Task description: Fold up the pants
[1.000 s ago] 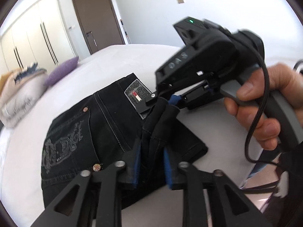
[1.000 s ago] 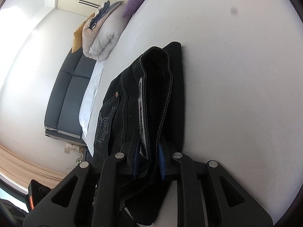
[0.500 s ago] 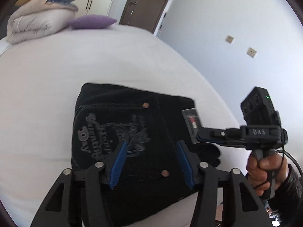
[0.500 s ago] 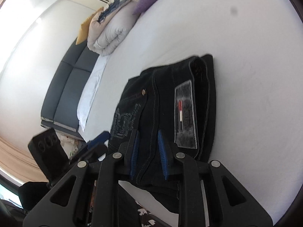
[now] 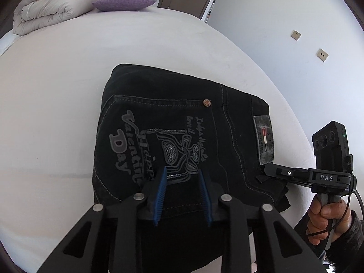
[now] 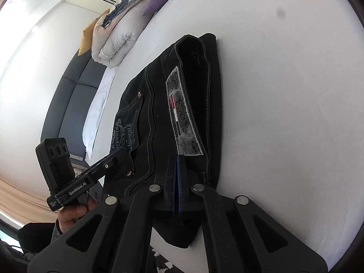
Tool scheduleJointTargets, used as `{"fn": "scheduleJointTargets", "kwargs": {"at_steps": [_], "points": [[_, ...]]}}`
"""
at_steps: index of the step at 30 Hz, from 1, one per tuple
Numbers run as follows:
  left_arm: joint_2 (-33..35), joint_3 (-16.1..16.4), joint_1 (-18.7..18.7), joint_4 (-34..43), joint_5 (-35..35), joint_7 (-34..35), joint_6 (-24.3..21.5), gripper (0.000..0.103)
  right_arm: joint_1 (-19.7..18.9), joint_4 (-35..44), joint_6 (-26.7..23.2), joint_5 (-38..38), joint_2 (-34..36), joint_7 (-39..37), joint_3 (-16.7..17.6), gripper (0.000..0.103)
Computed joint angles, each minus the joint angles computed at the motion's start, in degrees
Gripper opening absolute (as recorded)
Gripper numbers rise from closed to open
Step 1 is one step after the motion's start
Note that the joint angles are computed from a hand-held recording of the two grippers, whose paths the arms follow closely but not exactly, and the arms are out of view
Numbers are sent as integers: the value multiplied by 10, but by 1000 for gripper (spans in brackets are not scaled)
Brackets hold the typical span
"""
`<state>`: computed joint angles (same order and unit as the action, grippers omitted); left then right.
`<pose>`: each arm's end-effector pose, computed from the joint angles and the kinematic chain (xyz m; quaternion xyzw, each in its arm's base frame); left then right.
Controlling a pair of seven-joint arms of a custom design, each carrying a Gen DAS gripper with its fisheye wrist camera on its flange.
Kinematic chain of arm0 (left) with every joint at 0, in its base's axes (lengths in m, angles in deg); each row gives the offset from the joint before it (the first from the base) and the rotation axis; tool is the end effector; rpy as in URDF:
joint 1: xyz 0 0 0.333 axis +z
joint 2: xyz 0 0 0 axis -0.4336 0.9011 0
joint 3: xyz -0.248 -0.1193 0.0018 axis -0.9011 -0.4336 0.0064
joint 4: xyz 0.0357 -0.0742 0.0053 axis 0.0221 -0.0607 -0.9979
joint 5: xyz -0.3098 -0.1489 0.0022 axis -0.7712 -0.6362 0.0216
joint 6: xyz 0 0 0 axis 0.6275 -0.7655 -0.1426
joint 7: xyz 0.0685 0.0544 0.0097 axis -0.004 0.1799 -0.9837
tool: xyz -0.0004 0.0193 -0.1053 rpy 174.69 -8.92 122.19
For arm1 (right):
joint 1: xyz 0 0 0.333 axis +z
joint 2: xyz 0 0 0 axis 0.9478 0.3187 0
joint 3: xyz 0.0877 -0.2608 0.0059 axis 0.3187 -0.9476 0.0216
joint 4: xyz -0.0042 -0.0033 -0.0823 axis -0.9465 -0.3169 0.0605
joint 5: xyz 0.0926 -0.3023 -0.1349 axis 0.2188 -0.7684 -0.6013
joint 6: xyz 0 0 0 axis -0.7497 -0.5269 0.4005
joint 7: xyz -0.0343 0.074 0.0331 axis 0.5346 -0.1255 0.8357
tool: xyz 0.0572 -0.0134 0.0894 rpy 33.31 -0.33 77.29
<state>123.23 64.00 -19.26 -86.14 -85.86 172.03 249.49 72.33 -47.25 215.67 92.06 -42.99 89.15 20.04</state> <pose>0.6384 -0.1336 0.3266 -0.6637 0.6734 -0.3158 0.0792 0.6477 0.1622 0.2329 -0.6372 0.6153 0.1852 0.4256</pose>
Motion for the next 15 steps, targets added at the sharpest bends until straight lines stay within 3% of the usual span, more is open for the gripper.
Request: {"fn": "scheduleJointTargets", "kwargs": {"at_steps": [1,7,10,12,13,14,15], "points": [[0,10,-11,2,-17,11,-2,30,3,3,1,-3,-1,5,-1,0],[-4,-3,2,-10,-1,-7,11,30,-5,-41,19,18,-30,-29,3,0],[-36,-24,28,-49,-16,5,39,33,-9,-81,26,37,-60,-57,0,0],[-63,-58,71,-88,-36,30,75,56,5,-113,56,32,-91,-60,-16,8],[-72,-56,77,-97,-38,27,91,72,9,-125,66,27,-103,-58,-23,8],[-79,-48,80,-102,-36,19,108,81,4,-132,63,35,-111,-65,-23,8],[-77,-47,88,-99,-33,14,113,82,-2,-135,59,48,-117,-72,-22,8]]}}
